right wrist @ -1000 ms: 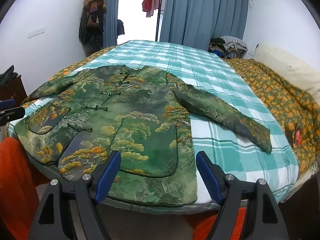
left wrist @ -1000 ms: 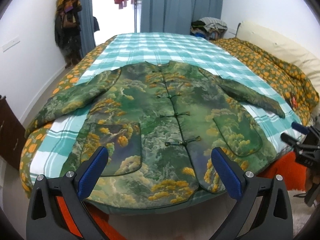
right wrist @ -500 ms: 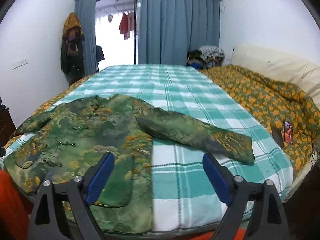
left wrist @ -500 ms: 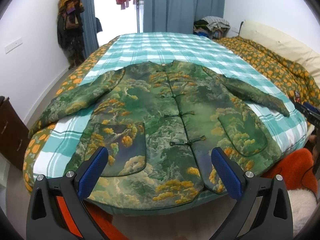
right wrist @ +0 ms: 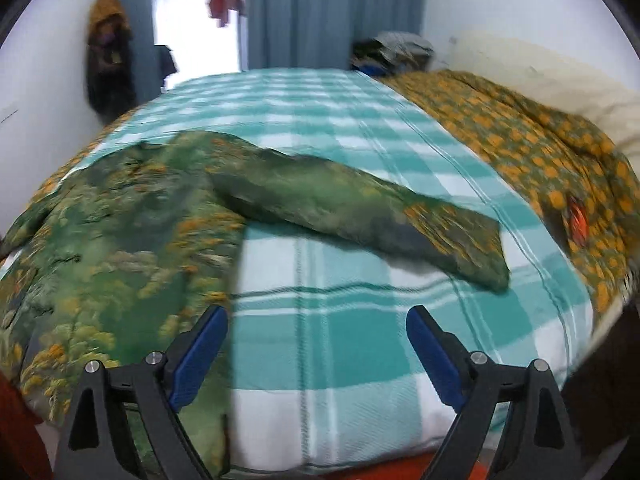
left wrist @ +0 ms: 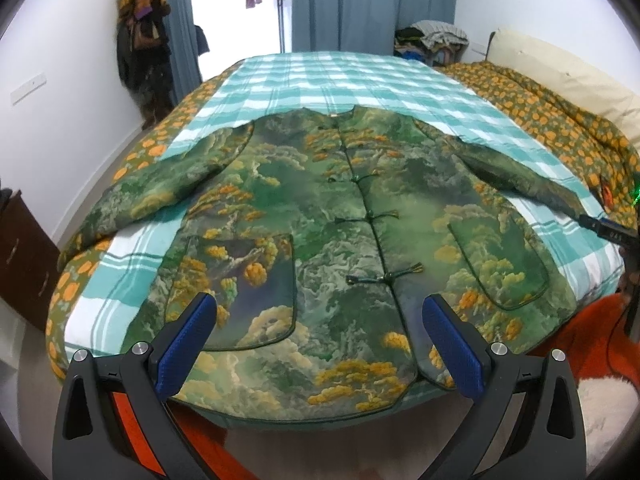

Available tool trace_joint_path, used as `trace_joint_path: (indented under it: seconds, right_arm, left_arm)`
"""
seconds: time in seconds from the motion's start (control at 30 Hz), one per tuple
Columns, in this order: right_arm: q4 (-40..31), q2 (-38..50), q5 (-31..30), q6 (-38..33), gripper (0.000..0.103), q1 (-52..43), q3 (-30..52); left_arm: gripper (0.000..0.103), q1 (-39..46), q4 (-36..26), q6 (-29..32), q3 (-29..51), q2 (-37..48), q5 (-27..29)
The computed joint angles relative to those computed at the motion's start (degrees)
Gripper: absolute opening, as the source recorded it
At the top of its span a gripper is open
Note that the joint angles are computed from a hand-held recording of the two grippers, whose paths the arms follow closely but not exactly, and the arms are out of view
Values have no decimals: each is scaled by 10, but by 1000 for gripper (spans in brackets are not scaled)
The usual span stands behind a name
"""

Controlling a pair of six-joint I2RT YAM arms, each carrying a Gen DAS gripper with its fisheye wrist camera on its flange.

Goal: Fold large clothes

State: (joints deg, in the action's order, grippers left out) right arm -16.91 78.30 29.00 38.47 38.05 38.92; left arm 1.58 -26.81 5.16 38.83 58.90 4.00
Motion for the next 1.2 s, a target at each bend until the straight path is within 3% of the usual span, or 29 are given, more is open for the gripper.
trace_joint_path:
  seconds: [0.23,0.4,0.47,0.6,0.67,0.77,0.93,1.0,1.2]
  right_arm:
    - [46,-53,-24,49,93,-88,-70]
    - [145,-73,-154,34,93,-246,-128]
    - [201,-41,-238,43,93,-334,-137]
    - [314,68,-336,91,92,-436,-127]
    - [371,148,-372,147,91,-478,-110]
    - [450,253,-407,223,82,-520,-90]
    - [475,283,-388,281,22,-528,-80]
    - [453,241,-363,266,13,-513,-82]
    - [303,52,-295,132,10,-393,-16]
  left_arm:
    - [102,-7,6,-2,-5,11,-8]
    - [102,-8,11,-4,-6,14,-12]
    - [102,-10,12,-6,-7,18,-15]
    - [102,-15,13,-10,-9,25,-20]
    - [102,-19,13,-11,-11,25,-23]
    - [102,-26,12,-14,-12,24,-28]
    - [102,-28,11,-16,-19,21,-25]
    - [102,-27,12,-15,-21,22,-23]
    - [102,-27,18,-21,-24,25,-16]
